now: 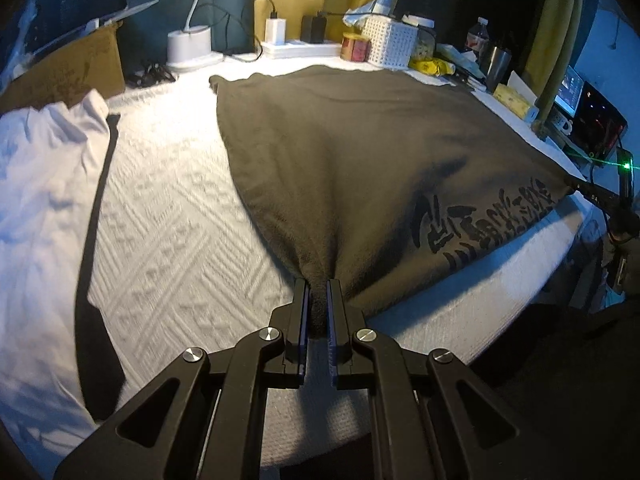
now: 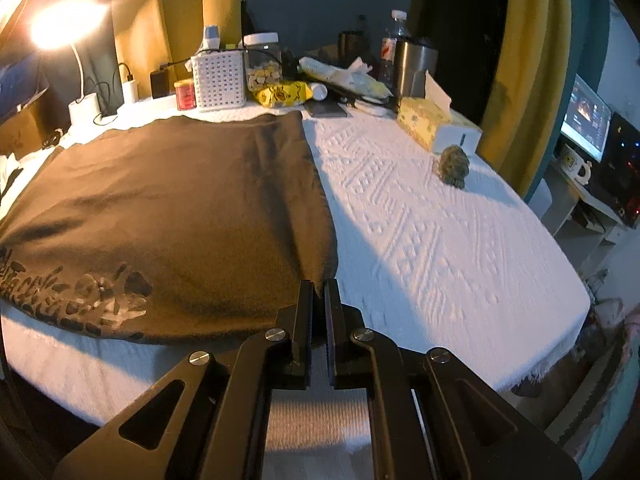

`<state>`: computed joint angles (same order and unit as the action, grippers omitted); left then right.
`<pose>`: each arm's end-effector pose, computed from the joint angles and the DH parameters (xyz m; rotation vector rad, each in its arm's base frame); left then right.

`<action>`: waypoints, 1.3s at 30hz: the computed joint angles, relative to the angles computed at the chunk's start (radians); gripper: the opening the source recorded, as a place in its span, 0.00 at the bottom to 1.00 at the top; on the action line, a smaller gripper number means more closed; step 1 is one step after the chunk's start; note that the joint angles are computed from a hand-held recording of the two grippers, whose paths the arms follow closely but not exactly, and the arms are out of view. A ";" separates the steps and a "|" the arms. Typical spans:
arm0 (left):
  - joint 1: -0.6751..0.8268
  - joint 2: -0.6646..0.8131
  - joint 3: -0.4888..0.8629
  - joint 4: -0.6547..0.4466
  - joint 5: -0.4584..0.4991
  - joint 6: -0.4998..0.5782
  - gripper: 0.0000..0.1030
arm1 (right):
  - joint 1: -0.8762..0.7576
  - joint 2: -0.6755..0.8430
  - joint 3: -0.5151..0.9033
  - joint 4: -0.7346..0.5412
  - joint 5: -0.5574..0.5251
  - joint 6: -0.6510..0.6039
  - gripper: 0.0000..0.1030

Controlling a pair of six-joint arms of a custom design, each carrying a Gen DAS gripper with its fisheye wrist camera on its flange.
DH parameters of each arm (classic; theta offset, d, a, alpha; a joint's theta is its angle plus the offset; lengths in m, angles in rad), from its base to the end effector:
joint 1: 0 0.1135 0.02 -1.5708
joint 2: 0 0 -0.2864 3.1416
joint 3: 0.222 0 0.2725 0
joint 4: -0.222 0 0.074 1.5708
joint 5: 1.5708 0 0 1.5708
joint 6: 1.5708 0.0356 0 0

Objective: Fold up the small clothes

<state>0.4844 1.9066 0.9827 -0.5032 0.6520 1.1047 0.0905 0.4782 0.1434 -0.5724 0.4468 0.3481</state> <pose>0.3084 0.1379 0.1067 0.8338 2.3991 -0.4710 0.1028 -0.0061 0.1310 0.4908 2.3380 -0.3496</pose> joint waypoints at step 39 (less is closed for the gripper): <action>-0.160 0.097 0.178 0.136 -0.089 -0.449 0.61 | -0.309 0.448 0.101 0.381 -0.218 -0.170 0.22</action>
<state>0.3242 2.0035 1.1602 -0.3675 0.5629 0.6561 -0.2186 0.9258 0.2448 -0.1910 0.2291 0.1784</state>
